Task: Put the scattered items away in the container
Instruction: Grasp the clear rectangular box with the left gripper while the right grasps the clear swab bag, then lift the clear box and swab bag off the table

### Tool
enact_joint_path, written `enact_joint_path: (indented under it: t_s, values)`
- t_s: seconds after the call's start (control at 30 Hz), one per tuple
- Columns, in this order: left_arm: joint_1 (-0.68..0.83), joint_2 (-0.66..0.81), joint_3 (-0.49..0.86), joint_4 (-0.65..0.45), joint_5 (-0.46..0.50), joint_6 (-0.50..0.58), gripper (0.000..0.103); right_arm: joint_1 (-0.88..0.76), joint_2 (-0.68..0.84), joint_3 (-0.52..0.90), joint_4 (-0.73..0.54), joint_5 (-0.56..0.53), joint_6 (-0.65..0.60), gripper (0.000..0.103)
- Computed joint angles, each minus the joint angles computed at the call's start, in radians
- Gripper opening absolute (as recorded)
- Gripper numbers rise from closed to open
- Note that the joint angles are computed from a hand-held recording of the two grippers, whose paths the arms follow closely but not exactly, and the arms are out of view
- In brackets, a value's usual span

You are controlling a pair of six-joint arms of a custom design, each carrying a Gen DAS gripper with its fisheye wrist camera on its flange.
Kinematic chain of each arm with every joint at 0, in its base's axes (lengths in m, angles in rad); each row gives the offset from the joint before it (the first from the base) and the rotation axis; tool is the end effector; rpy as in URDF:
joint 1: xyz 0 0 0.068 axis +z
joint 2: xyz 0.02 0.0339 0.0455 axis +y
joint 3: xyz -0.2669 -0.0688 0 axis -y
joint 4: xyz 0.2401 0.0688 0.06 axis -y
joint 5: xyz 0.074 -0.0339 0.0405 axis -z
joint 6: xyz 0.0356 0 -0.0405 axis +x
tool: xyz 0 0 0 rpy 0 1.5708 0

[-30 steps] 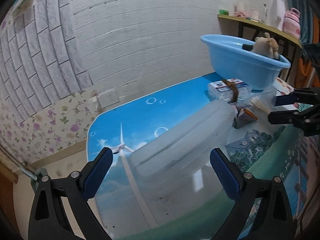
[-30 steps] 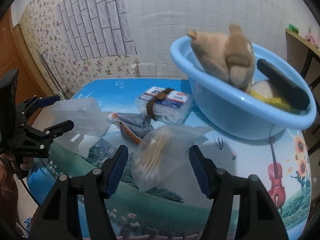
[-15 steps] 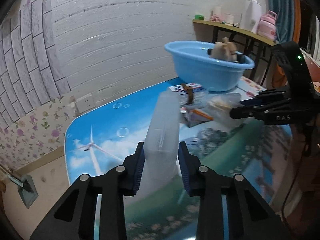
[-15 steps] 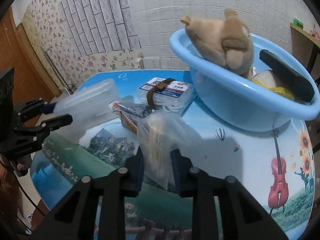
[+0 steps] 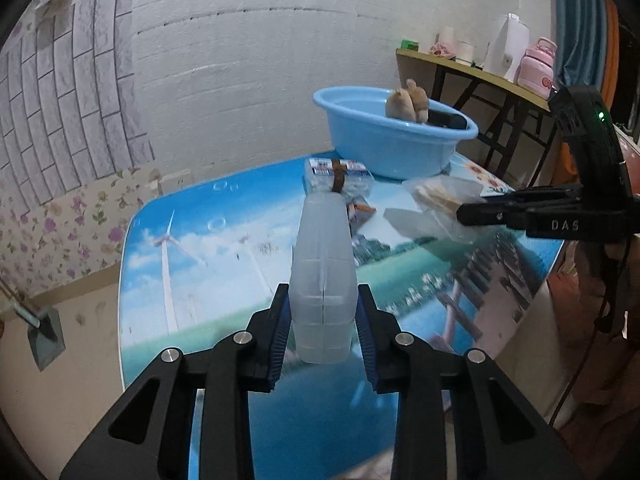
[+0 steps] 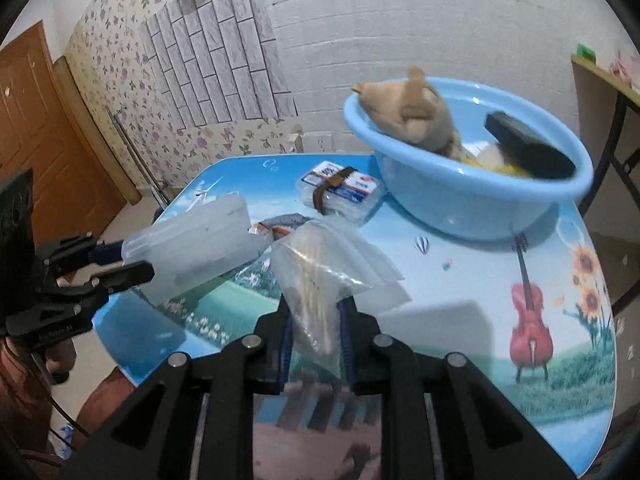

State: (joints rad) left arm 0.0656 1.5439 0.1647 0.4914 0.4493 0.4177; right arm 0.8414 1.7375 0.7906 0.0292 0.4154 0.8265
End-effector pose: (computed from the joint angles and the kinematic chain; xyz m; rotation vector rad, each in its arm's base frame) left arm 0.1850 -0.0033 0.0737 0.6020 2.2898 -0.3229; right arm 0.2226 0.2275 0.1322 0.1530 2.3955 0.2615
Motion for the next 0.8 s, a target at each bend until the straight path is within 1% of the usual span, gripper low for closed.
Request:
enact_joint_path:
  t_s: [0.07, 0.13, 0.23, 0.3, 0.43, 0.63, 0.7, 0.8]
  values:
    - [-0.018, -0.025, -0.036, 0.011, -0.030, -0.029, 0.030, 0.010, -0.020, -0.021, -0.002, 0.007, 0.009, 0.020]
    - [-0.026, -0.039, -0.056, 0.011, -0.047, -0.052, 0.030, 0.027, -0.021, -0.011, -0.027, 0.031, 0.007, 0.020]
    - [-0.060, -0.020, -0.061, 0.030, -0.096, -0.106, 0.031, 0.055, -0.037, -0.017, -0.063, 0.058, 0.009, 0.020]
    - [-0.084, 0.003, -0.052, 0.052, -0.126, -0.154, 0.031, 0.057, -0.048, -0.033, -0.061, 0.052, 0.025, 0.020]
    - [-0.126, 0.035, -0.020, 0.052, -0.172, -0.216, 0.031, 0.062, -0.061, -0.057, -0.069, 0.055, 0.048, 0.020]
    - [-0.217, 0.100, 0.030, 0.067, -0.300, -0.271, 0.032, 0.069, -0.054, -0.070, -0.078, 0.059, 0.061, 0.021]
    - [-0.233, 0.122, 0.044, 0.073, -0.321, -0.286, 0.032, 0.069, -0.038, -0.064, -0.083, 0.056, 0.062, 0.023]
    - [-0.256, 0.165, 0.069, 0.078, -0.346, -0.300, 0.032, 0.068, -0.011, -0.053, -0.081, 0.047, 0.050, 0.023]
